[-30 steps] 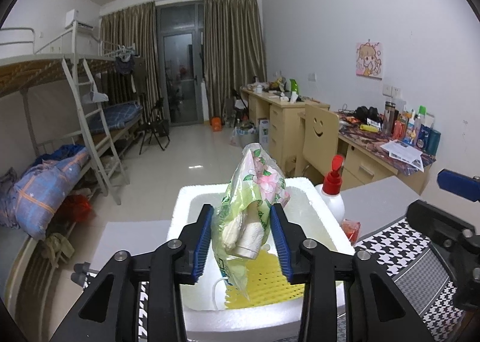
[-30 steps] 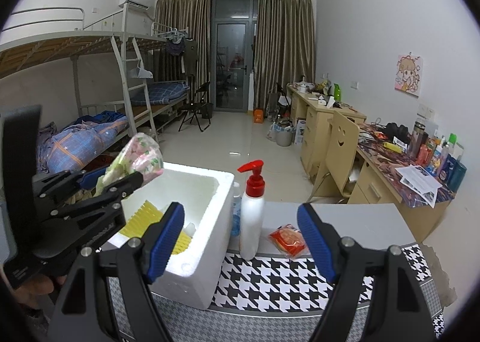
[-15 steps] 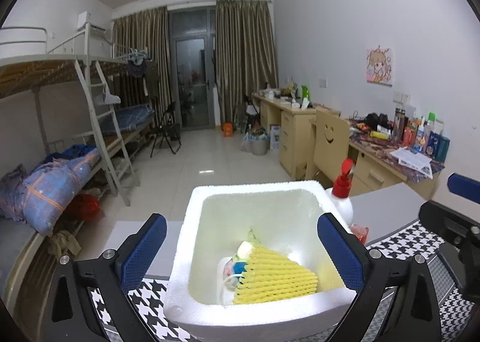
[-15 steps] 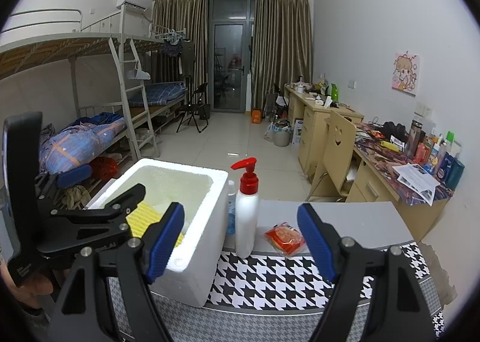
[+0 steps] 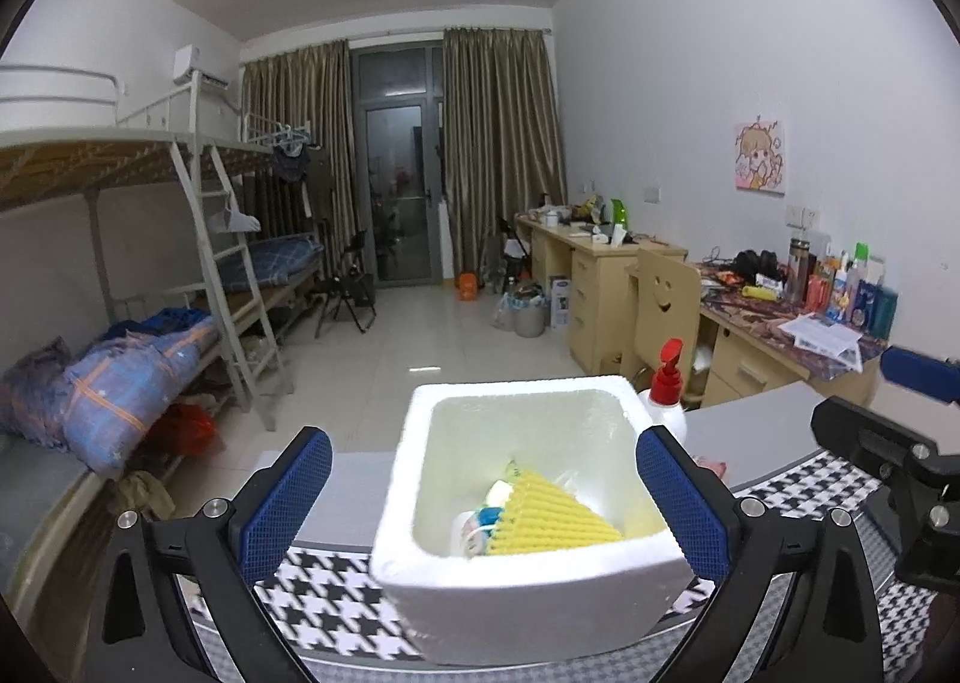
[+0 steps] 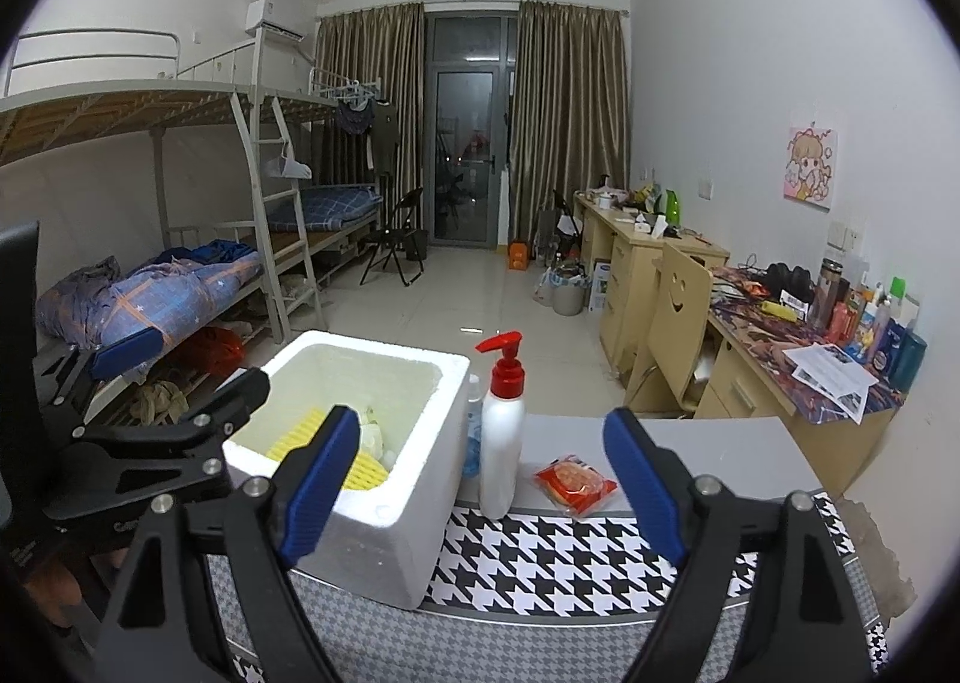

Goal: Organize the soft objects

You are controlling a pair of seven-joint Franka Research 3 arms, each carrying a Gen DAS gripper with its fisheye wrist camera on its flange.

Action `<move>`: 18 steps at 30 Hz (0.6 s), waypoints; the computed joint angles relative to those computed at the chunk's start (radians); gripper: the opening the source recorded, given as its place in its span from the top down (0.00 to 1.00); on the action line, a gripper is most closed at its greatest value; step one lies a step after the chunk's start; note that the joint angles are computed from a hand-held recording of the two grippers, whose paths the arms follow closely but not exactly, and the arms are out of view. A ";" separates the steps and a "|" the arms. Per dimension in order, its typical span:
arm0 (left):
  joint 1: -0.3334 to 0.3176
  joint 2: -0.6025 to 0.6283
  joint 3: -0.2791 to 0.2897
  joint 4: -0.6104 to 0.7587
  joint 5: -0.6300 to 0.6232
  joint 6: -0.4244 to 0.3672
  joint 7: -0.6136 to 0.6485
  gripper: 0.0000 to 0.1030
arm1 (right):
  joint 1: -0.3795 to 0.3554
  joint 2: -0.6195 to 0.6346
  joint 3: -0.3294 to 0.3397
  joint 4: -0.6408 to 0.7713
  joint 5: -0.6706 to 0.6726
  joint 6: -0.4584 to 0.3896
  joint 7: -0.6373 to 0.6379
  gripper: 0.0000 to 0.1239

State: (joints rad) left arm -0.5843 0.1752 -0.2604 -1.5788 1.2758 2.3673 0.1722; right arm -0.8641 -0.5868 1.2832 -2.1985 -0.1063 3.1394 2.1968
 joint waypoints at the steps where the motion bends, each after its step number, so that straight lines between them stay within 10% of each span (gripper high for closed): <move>1: -0.004 -0.005 -0.002 -0.004 0.001 -0.012 0.007 0.01 | 0.009 -0.007 -0.007 -0.007 0.003 0.004 0.004 0.27; 18: 0.045 -0.174 -0.083 -0.175 0.052 -0.018 -0.116 0.01 | 0.188 -0.150 -0.156 -0.112 0.017 -0.003 0.033 0.22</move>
